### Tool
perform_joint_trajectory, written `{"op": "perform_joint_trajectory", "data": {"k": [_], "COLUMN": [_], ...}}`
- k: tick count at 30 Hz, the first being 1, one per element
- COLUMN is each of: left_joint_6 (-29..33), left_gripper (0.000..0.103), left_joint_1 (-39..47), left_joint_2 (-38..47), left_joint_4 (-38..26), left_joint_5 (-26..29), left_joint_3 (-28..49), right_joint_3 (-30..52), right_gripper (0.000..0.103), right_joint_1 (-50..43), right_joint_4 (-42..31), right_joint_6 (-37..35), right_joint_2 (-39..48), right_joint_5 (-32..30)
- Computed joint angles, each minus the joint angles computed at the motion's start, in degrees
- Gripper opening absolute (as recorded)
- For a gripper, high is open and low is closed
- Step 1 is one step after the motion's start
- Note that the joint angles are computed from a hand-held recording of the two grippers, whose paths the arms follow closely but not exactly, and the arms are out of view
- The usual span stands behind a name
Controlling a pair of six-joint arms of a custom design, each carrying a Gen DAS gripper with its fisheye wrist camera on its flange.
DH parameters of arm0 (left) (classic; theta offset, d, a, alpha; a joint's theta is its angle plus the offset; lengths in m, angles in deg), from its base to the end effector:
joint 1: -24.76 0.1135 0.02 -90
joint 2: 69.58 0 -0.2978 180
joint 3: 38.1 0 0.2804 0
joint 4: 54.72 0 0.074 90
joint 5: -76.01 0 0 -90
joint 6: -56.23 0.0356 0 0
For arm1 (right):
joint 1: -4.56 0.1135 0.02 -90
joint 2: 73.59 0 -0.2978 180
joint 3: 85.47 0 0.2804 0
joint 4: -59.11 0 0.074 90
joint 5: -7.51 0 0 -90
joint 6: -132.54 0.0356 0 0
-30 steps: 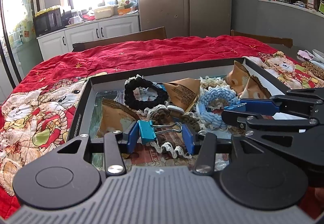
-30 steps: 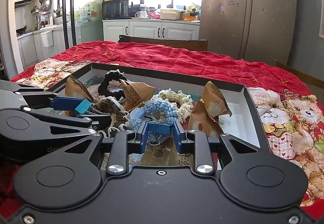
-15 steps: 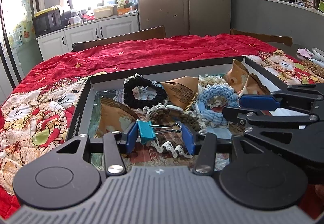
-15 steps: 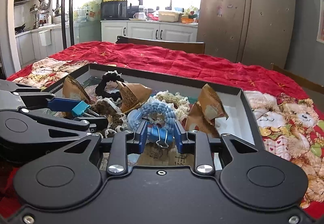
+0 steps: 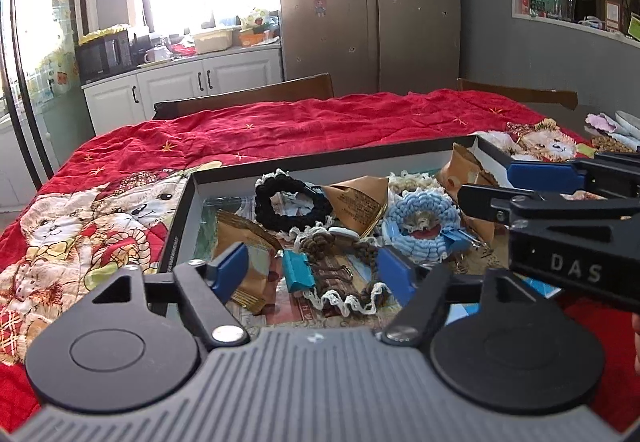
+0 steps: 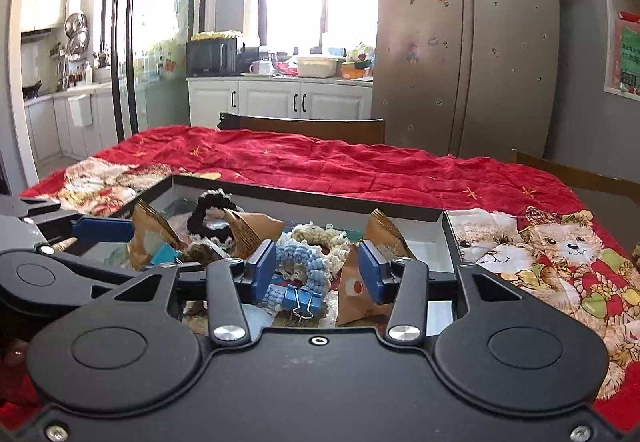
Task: Organize objects
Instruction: 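Withdraw both open grippers up and away from the box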
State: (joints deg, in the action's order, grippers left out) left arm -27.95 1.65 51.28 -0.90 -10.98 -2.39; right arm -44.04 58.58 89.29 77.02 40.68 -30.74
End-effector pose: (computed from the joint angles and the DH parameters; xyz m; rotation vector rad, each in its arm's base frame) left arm 0.2660 -0.1156 0.0328 0.5613 2.0502 -0.2347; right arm 0.1964 0.2229 0.0520 0.0781 2.0031 -0.0815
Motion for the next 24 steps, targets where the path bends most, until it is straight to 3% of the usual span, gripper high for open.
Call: {"op": "perform_joint_trajectory", "data": {"k": [11,21,24], "left_joint_6": [0.03,-0.74,-0.86], "left_gripper": [0.094,0.101,0.102], "left_joint_1": [-0.44,1.06,2.21], "left_joint_2": [-4.97,-10.48,-12.60], "left_joint_4": [2.71,1.11,-0.84], "left_joint_5": [-1.15,0.75,2.97], "left_joint_3": [-5.59,-10.25,-11.43], "right_joint_3": [-1.65,-2.16,-1.90], "right_gripper": [0.055,0.059,0.065], "right_joint_1": [4.63,10.68,12.86], "right_joint_4": [-6.73,-19.38,-23.82], "right_joint_6": [4.49,13.17,15.96], "right_joint_2": [-6.03,-12.67,-14.18], "right_joint_5": [3.63,6.35,7.75]}}
